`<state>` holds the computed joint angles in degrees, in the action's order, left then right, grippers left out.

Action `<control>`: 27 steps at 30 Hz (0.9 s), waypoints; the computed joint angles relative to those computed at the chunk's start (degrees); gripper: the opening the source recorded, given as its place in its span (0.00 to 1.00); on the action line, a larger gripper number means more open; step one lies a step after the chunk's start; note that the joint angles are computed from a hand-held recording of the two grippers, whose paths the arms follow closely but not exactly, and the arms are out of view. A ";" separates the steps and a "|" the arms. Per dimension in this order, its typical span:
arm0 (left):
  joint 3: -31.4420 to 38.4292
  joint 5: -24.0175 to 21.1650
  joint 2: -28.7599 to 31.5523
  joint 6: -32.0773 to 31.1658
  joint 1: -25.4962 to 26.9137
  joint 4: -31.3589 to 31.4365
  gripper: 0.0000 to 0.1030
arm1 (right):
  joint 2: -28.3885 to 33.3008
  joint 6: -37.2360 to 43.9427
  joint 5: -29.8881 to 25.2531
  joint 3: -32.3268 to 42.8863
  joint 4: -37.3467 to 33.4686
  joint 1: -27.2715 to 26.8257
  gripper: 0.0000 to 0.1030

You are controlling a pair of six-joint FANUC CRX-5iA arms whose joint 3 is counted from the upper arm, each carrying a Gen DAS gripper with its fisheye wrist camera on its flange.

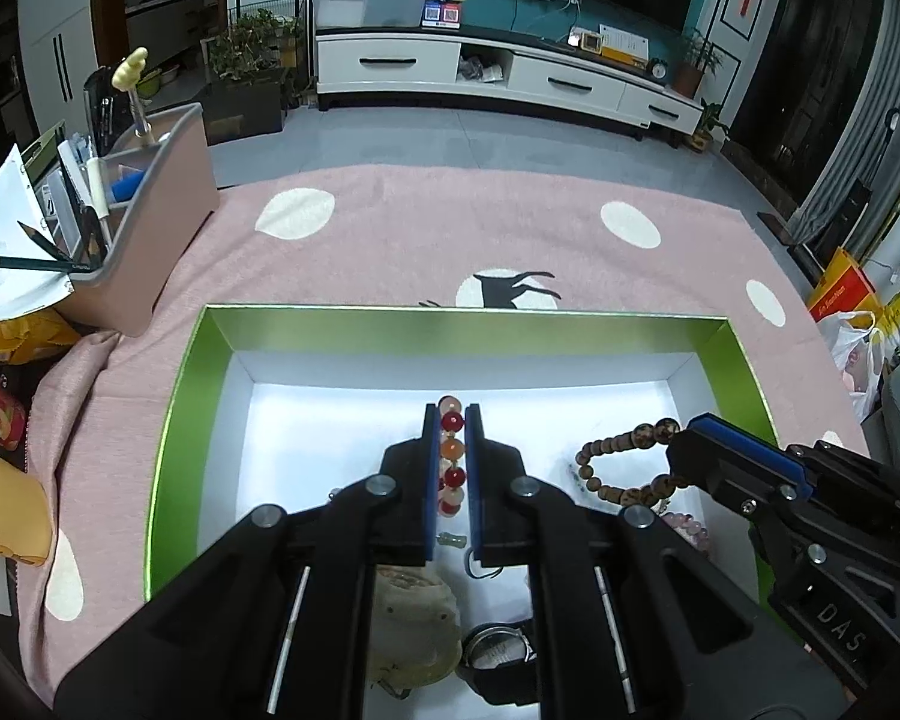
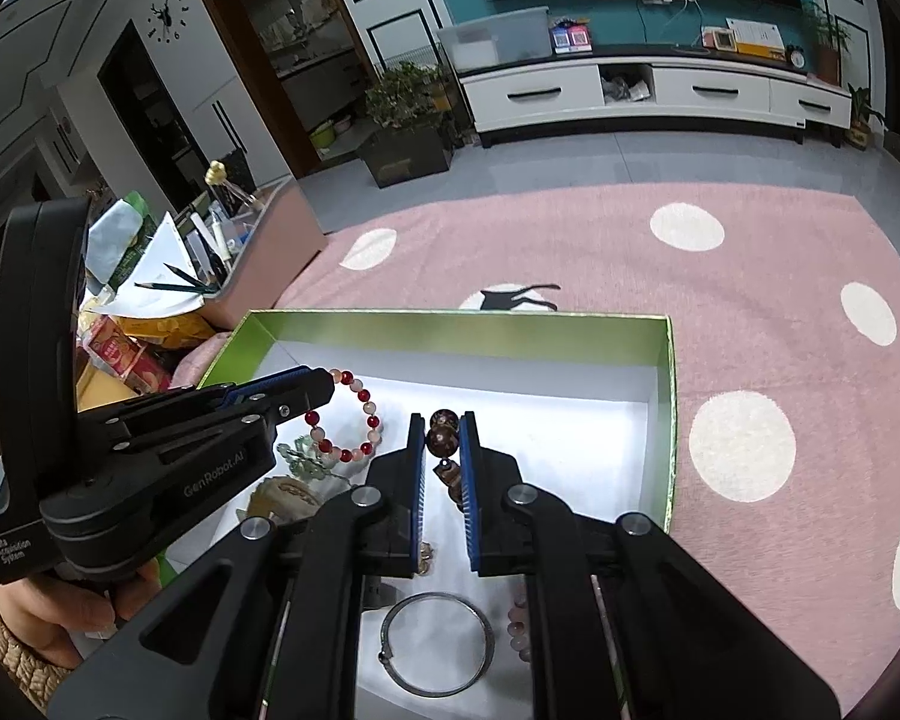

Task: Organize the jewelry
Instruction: 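Carry both bead bracelets over the green box, then lower both bead bracelets into the box and open both tools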

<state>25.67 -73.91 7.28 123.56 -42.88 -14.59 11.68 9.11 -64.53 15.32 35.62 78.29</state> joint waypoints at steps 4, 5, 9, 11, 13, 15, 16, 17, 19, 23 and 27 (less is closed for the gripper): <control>0.40 -0.63 0.83 -0.26 0.05 0.24 0.07 | 0.35 0.56 -0.32 0.39 -1.48 -0.47 0.10; 0.47 -0.69 0.97 -0.29 0.10 0.37 0.07 | 0.41 0.70 -0.44 0.48 -1.85 -0.56 0.10; 0.91 -1.30 1.56 -0.53 0.08 0.46 0.07 | 0.67 0.84 -1.11 0.80 -2.68 -0.69 0.10; 1.20 -1.76 1.79 -0.61 0.07 0.36 0.07 | 0.88 0.89 -1.70 1.19 -3.23 -0.86 0.10; 1.38 -2.07 1.95 -0.78 0.11 0.38 0.07 | 0.95 0.93 -2.11 1.39 -3.69 -0.98 0.10; 1.60 -2.37 2.16 -0.78 0.08 0.25 0.07 | 1.06 1.20 -2.42 1.60 -4.15 -1.08 0.10; 1.60 -2.46 2.19 -0.74 0.07 0.23 0.07 | 1.17 1.30 -2.67 1.81 -4.39 -1.12 0.10; 1.66 -2.56 2.25 -0.70 0.05 0.20 0.07 | 1.18 1.25 -2.76 1.82 -4.43 -1.13 0.10; 1.92 -2.94 2.48 -0.69 -0.06 0.05 0.07 | 1.16 1.19 -2.94 1.88 -4.58 -1.10 0.10; 2.13 -3.27 2.73 -0.68 -0.18 -0.23 0.07 | 1.28 1.42 -3.40 2.06 -4.67 -1.05 0.10; 2.08 -3.44 2.71 -0.86 -0.18 -0.29 0.07 | 1.44 1.66 -3.86 2.37 -4.89 -1.05 0.10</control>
<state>27.75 -77.36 9.99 122.70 -43.06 -14.89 13.12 10.76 -68.39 17.69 30.73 77.24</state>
